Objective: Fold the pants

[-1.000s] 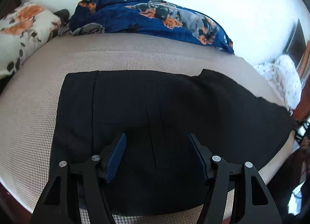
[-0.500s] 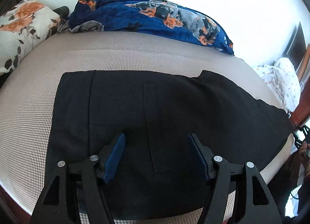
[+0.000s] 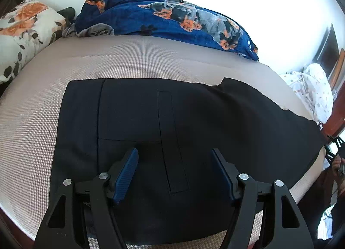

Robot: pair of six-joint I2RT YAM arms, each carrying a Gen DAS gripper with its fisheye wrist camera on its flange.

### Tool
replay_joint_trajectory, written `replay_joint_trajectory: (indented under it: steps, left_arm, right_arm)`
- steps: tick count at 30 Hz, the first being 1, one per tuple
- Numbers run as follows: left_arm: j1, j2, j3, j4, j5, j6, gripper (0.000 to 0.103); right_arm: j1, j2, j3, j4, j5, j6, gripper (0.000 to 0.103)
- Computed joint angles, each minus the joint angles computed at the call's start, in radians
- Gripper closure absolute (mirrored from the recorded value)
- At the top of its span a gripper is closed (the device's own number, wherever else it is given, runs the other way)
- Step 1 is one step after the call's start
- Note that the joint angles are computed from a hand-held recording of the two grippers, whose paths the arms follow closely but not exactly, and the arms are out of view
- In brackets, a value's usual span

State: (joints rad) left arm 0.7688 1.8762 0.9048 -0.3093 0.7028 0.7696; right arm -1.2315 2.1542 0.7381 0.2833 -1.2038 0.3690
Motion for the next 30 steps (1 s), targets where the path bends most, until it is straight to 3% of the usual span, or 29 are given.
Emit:
replay_joint_trajectory:
  steps: [2,8,10,12,15,23,30]
  left_arm:
    - [0.002,0.003,0.003,-0.004,0.006,-0.001,0.033]
    - [0.002,0.005,0.006,-0.011,0.012,-0.005,0.033]
    - [0.005,0.009,0.010,-0.018,0.017,-0.005,0.033]
    - [0.009,0.015,0.017,-0.027,0.023,0.001,0.033]
    - [0.011,0.018,0.021,-0.033,0.025,0.005,0.033]
    - [0.021,0.029,0.033,-0.053,0.046,0.026,0.031]
    - [0.033,0.035,0.032,-0.054,0.064,0.041,0.031]
  right_arm:
    - [0.039,-0.011,0.006,-0.037,0.020,-0.050,0.067]
    - [0.145,-0.015,0.009,0.099,0.097,0.077,0.067]
    - [0.180,-0.061,0.015,0.024,0.209,0.014,0.090]
    - [0.174,-0.065,0.021,-0.023,0.227,-0.025,0.096]
    - [0.173,-0.124,0.001,-0.074,0.277,-0.081,0.096]
    - [0.313,-0.518,-0.162,-0.131,0.371,-0.178,0.096]
    - [0.646,-0.831,-0.316,-0.142,0.540,-0.107,0.096]
